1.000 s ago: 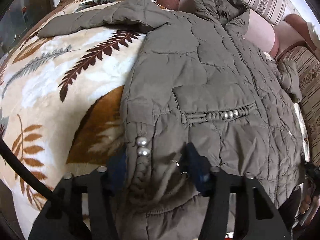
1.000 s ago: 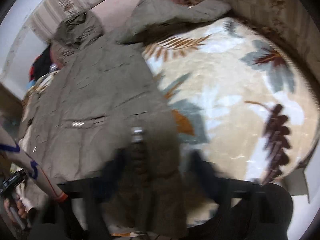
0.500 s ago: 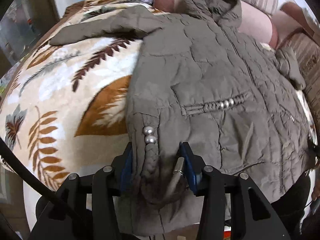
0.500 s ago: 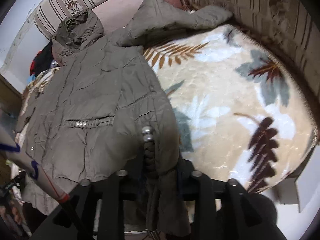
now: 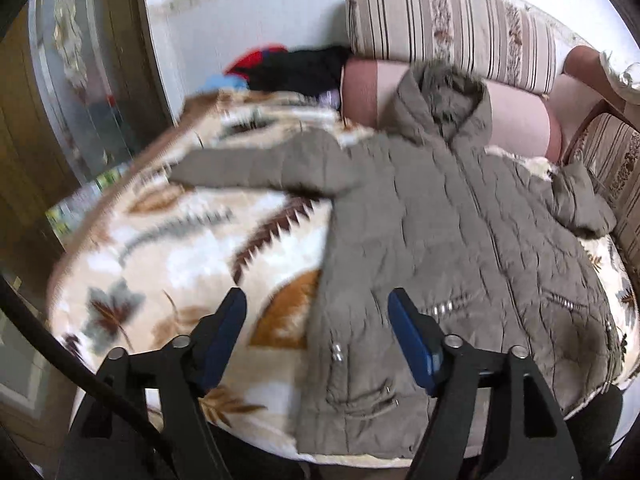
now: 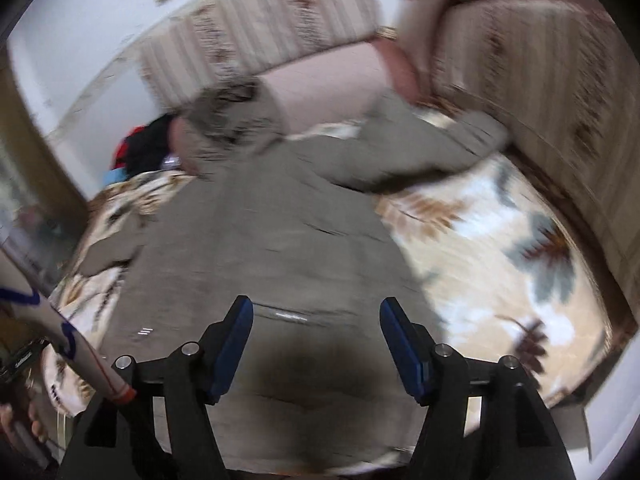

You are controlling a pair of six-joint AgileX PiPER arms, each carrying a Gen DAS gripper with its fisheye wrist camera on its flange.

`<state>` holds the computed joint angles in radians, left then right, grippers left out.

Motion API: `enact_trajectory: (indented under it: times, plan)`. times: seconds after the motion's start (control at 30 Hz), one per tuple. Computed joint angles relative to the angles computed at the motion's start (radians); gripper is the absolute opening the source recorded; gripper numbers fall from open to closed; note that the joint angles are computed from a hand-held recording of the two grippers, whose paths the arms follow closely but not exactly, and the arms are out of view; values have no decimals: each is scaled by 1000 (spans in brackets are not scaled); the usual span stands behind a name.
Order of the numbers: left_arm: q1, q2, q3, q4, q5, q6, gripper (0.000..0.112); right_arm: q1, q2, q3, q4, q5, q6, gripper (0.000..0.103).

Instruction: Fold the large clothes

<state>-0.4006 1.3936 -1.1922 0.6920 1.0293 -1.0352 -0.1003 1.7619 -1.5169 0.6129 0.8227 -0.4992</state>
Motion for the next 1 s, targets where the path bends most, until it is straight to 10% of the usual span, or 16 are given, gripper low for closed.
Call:
enact_trajectory:
  times: [0.47, 1.0]
  plan:
    - [32, -43, -119, 100, 77, 41, 81, 383, 134, -530, -291, 122, 268, 80]
    - [270, -36, -42, -28, -62, 107, 81, 510, 275, -532, -549, 89, 421, 81]
